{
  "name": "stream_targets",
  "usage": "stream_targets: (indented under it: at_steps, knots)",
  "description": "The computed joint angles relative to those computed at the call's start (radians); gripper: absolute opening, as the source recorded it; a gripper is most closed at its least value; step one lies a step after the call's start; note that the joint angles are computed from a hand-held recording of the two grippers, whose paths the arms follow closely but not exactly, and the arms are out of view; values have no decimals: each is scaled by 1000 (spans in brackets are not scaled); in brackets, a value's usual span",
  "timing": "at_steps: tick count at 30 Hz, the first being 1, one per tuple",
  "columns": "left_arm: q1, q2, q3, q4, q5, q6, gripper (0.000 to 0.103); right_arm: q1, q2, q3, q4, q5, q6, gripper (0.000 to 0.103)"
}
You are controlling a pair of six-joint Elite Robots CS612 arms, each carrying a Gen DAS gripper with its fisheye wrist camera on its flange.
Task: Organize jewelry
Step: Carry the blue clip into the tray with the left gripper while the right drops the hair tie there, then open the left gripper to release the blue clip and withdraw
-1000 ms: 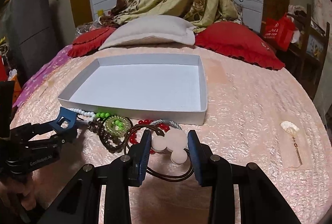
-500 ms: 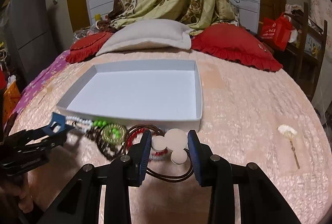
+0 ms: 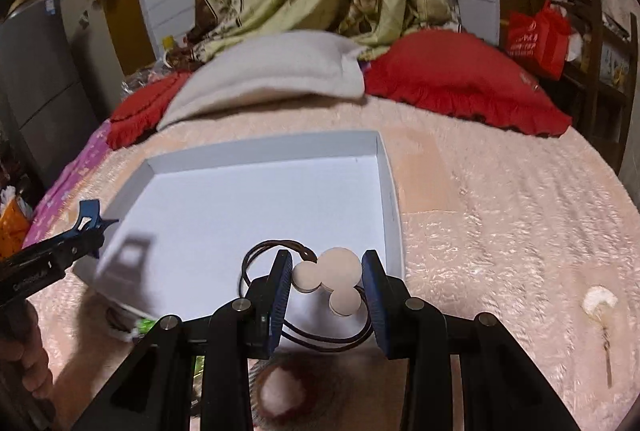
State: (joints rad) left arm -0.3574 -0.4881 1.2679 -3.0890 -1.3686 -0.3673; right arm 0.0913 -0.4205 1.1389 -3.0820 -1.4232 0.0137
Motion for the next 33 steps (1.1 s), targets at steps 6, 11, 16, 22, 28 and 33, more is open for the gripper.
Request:
stream_targets:
  at_steps: [6,11,16,22,28,33]
  knots:
    - [9,26,-54,98,12,-8,63,1,35,-66,75,-24,9,34]
    - [11,37,-72,144,-2,12,64,9,43,-77,83,-59,8,34]
    - [12,33,-66,152,-9,10,64,9,45,-79,75,-55,15,38]
    - [13,23,-50,127,-28,-5,67,7,37,-59,21,-23,17,45]
    - [7,9,-18,35,0,16,81,4,15,-16,-44,-22,34,45]
    - [11,-20,42,-51,-2,-1,81,-1,-27,71,-119,-22,49,46]
